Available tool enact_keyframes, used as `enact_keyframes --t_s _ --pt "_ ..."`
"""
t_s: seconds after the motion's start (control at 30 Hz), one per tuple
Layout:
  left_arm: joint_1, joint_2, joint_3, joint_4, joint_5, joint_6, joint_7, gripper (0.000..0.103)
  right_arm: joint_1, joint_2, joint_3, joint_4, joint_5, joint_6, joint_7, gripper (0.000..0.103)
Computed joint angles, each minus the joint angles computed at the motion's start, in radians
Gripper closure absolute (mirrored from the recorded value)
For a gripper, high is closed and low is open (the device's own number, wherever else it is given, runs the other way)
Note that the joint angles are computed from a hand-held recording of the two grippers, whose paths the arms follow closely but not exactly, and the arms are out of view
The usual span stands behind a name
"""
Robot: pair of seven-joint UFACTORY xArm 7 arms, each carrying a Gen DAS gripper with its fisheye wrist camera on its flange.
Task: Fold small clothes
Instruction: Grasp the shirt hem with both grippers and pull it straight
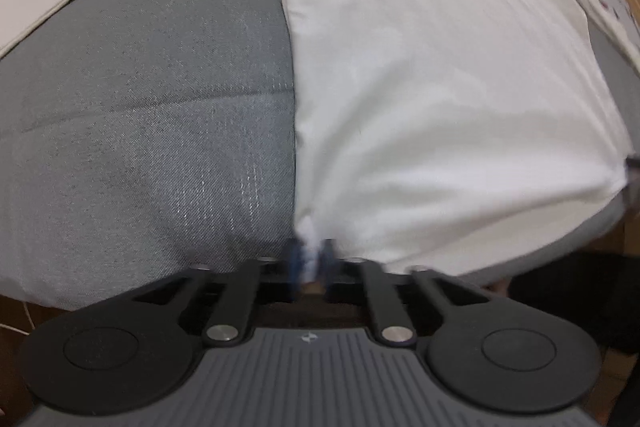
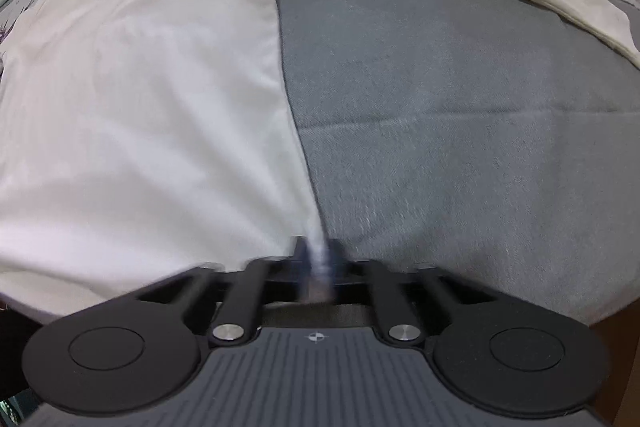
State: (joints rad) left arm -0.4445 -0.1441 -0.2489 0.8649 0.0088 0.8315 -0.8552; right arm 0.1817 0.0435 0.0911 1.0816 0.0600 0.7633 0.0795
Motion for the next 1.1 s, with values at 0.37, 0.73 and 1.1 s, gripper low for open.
enact_keyframes --t_s 0.37,0.73,1.1 --pt "0.009 -0.195 0.01 -0.131 -0.047 -0.007 0.016 0.094 -0.039 -0.187 -0.065 -0.104 0.307 0.099 -0.213 0.098" --pt "0.019 -0.087 -0.007 -0.028 -0.041 0.026 0.03 0.075 -0.015 -0.191 -0.037 -0.138 0.216 -0.006 -0.172 0.094" --pt "-0.033 -0.094 -0.018 -0.008 -0.039 0.065 0.135 0.097 0.014 -0.154 -0.005 -0.114 0.126 0.124 -0.23 0.097"
